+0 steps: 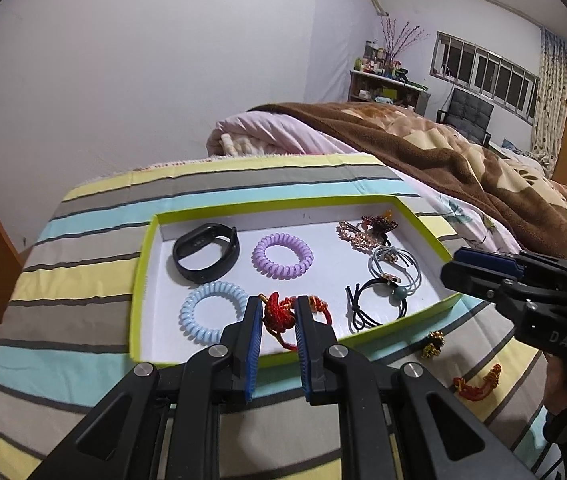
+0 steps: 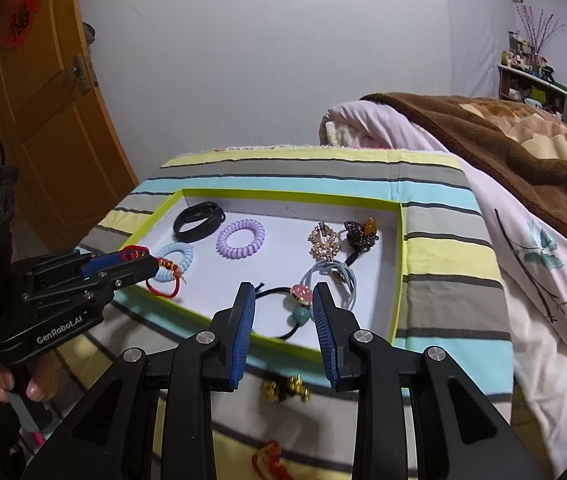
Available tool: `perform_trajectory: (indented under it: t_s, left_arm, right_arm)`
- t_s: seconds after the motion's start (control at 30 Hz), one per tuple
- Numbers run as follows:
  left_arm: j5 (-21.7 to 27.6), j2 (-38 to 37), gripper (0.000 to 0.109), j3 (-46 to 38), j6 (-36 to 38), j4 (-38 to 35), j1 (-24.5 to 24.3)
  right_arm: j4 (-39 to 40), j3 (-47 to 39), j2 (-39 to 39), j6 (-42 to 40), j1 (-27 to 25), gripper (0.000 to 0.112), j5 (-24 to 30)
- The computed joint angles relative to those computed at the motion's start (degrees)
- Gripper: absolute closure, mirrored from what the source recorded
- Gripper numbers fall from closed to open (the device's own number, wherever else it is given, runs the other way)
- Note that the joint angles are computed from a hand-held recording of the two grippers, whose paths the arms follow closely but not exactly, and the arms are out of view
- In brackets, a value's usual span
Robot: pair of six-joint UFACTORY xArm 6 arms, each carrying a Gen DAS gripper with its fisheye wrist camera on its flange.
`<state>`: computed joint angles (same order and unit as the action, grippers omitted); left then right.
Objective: Organize jewelry
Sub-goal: 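Release the red tassel into the box with the left tool while the right moves to the bedspread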
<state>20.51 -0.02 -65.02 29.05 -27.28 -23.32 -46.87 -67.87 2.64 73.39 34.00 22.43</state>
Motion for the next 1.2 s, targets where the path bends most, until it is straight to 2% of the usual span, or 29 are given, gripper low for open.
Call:
perform_trajectory:
  t_s: [0.2, 0.57, 0.63, 0.7, 0.93, 1.2]
  left_arm:
    - [0.52, -1.95, 0.093, 1.50, 0.51, -0.19, 0.25]
    - [1.93, -4.13, 0.093, 2.34, 7.41, -8.23, 1.42]
    - [0.95, -3.64, 0.093, 1.92, 7.29, -6.97, 1.05]
    - [0.65, -2.75, 0.093, 0.84, 9.79, -9.02, 0.66]
    - [2.69, 3.30, 0.093, -5.69, 11.05, -11.43, 0.69]
    - [3.93, 7.02, 0.093, -7.66, 6.23, -6.53, 0.77]
  right_arm:
    - [-1.82, 2.46, -2.99, 2.55, 1.16, 0.081, 1.39]
    - [-6.01, 6.62, -7.57, 7.56, 2.96, 0.081, 2.04]
    - [-6.03, 7.25, -7.91, 7.90, 3.02, 0.081, 1.91]
    - [-5.83, 7.77, -8.14, 8.21, 2.97, 0.081, 1.68]
    - [-6.54, 9.28, -9.54, 9.13, 2.94, 0.081, 1.71]
    - [-6.62, 10.43, -9.41, 9.97, 2.11, 0.081, 0.07]
